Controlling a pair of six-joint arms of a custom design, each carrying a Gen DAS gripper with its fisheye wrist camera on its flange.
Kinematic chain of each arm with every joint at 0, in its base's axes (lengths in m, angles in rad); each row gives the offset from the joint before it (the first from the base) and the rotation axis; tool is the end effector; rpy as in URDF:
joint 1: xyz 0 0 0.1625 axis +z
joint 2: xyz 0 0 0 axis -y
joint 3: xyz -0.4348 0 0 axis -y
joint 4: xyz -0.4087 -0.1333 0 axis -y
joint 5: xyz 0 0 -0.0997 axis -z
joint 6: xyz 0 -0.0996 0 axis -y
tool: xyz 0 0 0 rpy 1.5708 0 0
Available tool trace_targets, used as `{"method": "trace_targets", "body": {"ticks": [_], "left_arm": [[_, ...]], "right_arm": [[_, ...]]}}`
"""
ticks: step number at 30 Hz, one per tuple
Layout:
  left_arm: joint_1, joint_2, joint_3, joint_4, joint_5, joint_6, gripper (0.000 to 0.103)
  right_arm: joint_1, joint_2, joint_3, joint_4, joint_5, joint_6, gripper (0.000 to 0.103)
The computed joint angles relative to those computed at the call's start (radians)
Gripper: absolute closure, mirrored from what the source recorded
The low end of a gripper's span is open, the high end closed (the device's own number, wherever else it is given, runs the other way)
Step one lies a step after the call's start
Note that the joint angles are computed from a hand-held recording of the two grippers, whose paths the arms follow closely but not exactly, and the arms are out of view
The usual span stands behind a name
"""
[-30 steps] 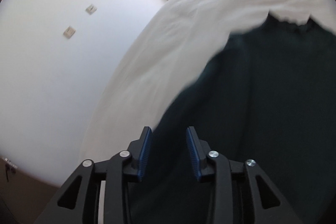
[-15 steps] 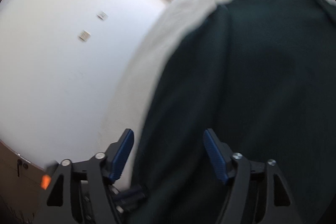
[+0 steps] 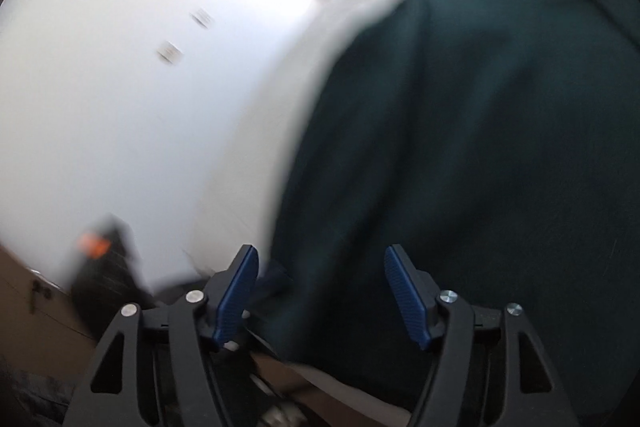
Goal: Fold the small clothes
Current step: 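Open the right tool, then the left tool, releasing the folded side, then grasp the sweater hem with the left tool while the right tool grasps the hem beside it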
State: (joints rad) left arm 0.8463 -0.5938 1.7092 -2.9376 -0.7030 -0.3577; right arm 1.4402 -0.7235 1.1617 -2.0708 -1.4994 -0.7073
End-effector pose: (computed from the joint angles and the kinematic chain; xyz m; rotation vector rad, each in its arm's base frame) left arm -0.2759 -0.6275 0.0012 0.2984 2.3762 -0.8295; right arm 0.0348 -0.8131 0.1839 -0.8845 2.9698 -0.1325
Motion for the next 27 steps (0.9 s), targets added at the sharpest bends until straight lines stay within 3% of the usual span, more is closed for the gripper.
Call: {"method": "trace_targets", "body": {"ticks": [1, 4, 5, 8, 10, 11, 13, 16, 22, 23, 26, 27], "left_arm": [[0.001, -0.006, 0.005, -0.004, -0.009, -0.009, 0.094], [0.004, -0.010, 0.009, -0.011, -0.019, -0.021, 0.094], [0.003, -0.009, 0.008, -0.006, -0.016, -0.026, 0.094], [-0.002, -0.005, 0.003, 0.006, -0.013, -0.030, 0.094], [-0.004, -0.005, 0.002, 0.008, -0.016, -0.026, 0.094], [-0.006, -0.009, 0.008, 0.008, -0.020, -0.031, 0.094], [-0.002, -0.015, 0.012, 0.004, -0.034, -0.039, 0.094], [0.007, -0.035, 0.025, -0.029, -0.080, -0.074, 0.094], [0.015, -0.094, 0.098, -0.237, -0.110, -0.117, 0.092], [0.021, -0.104, 0.104, -0.242, -0.117, -0.142, 0.083], [0.046, -0.118, 0.118, -0.283, -0.141, -0.204, 0.041], [0.051, -0.117, 0.123, -0.309, -0.148, -0.218, 0.038]], "right_arm": [[-0.003, -0.016, 0.020, -0.023, 0.015, -0.022, 0.044], [0.002, -0.046, 0.014, 0.029, 0.032, 0.035, 0.041], [0.001, -0.071, 0.046, -0.001, 0.056, 0.018, 0.041], [-0.018, -0.119, 0.112, -0.033, 0.105, -0.026, 0.029], [-0.019, -0.090, 0.091, -0.018, 0.023, 0.001, 0.027], [-0.027, -0.088, 0.114, -0.045, -0.005, -0.012, 0.032], [-0.028, -0.103, 0.147, -0.099, 0.009, -0.062, 0.034], [-0.024, -0.113, 0.139, -0.092, -0.004, -0.032, 0.034], [-0.079, -0.195, 0.139, -0.222, 0.121, 0.039, 0.034], [-0.093, -0.207, 0.127, -0.260, 0.130, 0.066, 0.034], [-0.128, -0.221, 0.082, -0.356, 0.126, 0.154, 0.034], [-0.138, -0.223, 0.068, -0.379, 0.122, 0.184, 0.034]]}}
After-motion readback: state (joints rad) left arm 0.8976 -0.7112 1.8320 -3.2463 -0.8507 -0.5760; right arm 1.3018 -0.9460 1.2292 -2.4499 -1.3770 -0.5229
